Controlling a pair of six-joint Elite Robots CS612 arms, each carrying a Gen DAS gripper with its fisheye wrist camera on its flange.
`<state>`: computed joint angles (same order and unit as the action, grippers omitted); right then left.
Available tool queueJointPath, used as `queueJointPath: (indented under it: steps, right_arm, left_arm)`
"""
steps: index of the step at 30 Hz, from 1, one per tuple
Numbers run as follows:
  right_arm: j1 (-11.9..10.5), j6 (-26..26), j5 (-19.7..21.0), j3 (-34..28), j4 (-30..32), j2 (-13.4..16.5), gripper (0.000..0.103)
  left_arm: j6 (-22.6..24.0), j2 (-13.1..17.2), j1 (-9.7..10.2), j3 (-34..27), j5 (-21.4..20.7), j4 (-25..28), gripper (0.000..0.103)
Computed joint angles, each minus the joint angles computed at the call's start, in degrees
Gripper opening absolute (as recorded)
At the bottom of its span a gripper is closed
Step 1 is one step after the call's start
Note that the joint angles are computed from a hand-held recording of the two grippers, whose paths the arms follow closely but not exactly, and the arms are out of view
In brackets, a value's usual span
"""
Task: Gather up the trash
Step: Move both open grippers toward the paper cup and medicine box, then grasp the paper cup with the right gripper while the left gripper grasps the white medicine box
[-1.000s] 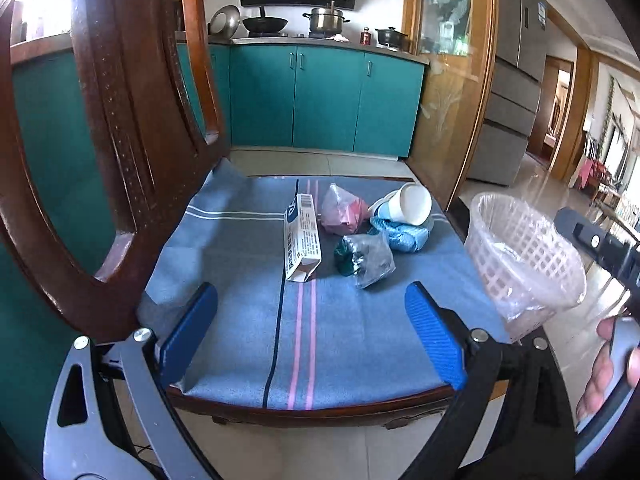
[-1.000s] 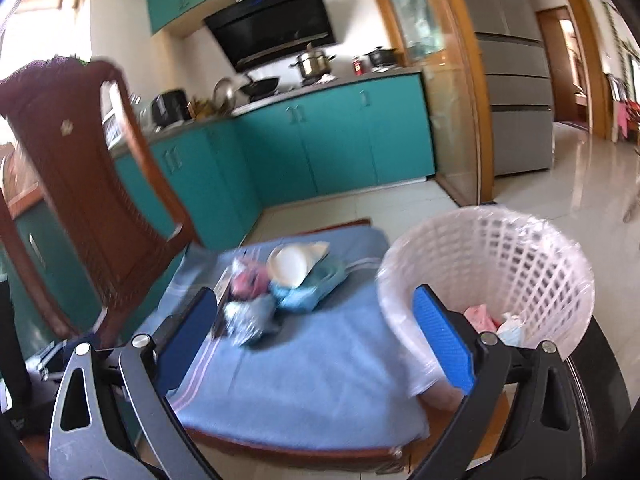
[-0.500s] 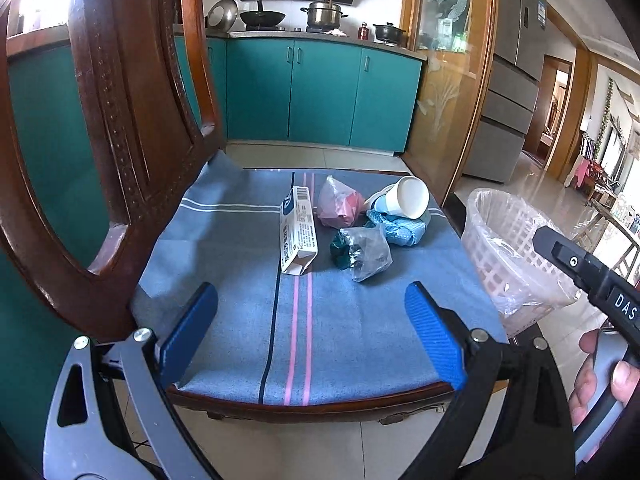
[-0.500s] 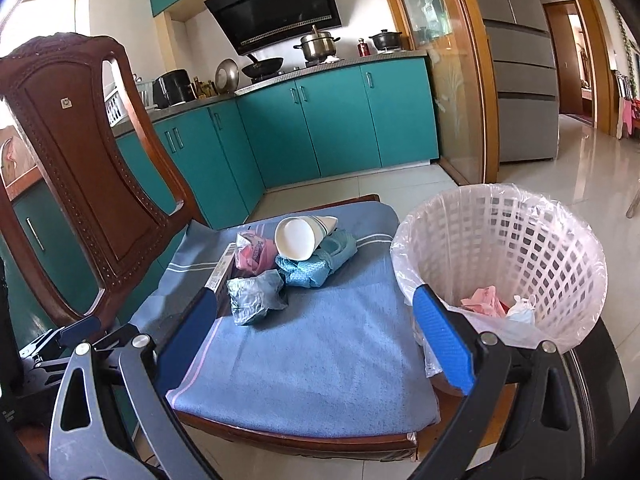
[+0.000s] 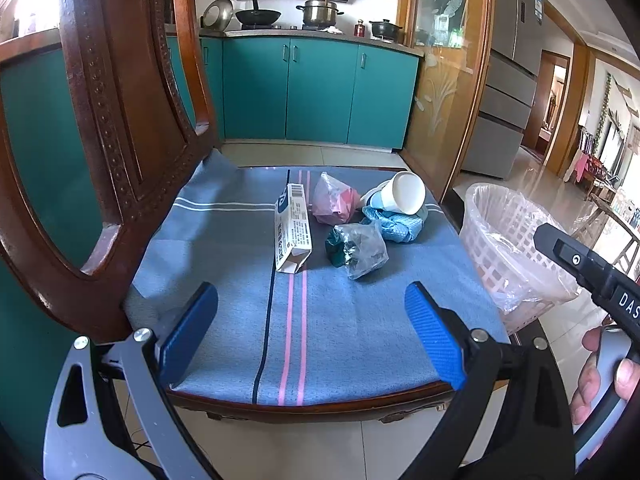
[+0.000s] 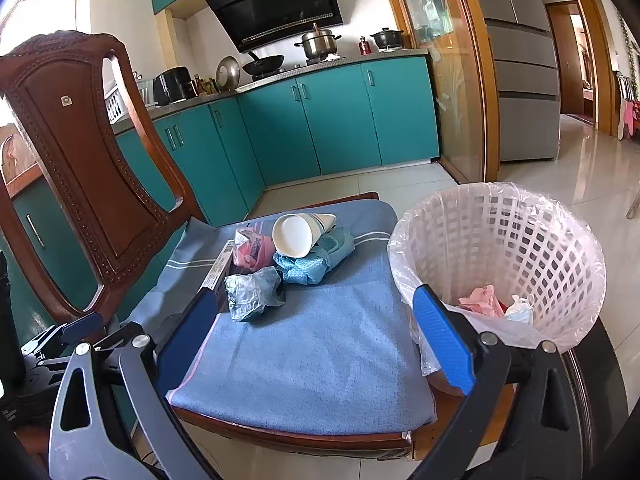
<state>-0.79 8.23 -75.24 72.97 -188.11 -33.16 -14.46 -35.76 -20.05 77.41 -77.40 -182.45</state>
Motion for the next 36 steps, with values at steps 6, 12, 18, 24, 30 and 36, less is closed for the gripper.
queueJointPath:
  steps: [6,12,18,24,30,36]
  right_arm:
    - [0.0,-0.34,0.13,-0.15,0.43,0.05,0.096]
    - [0.03,-0.66,0.09,-0.13,0.38,0.13,0.096]
    - [0.04,-0.68,0.16,-0.17,0.48,0.15,0.096]
    - [0.07,-0.72,0.23,-0.17,0.56,0.15,0.096]
    - [-0.01,0.45,0.98,-0.9,1.14,0.39,0.096]
    - [-0.03,0.55,2.43,-3.5,5.27,1.34,0.096]
  left_arm:
    - [-0.18,0.04,0.01,-0.1,0.03,0.32,0.094]
    - [-0.16,0.08,0.04,-0.17,-0.01,0.42,0.094]
    - [-0.16,0.15,0.06,-0.26,-0.08,0.53,0.094]
    - [0.03,0.5,0.07,-0.77,0.05,1.19,0.094]
    - [0.36,3.03,0.16,-5.15,3.58,5.3,0.094]
    - [0.32,6.99,1.0,-12.51,3.59,12.23,0.086]
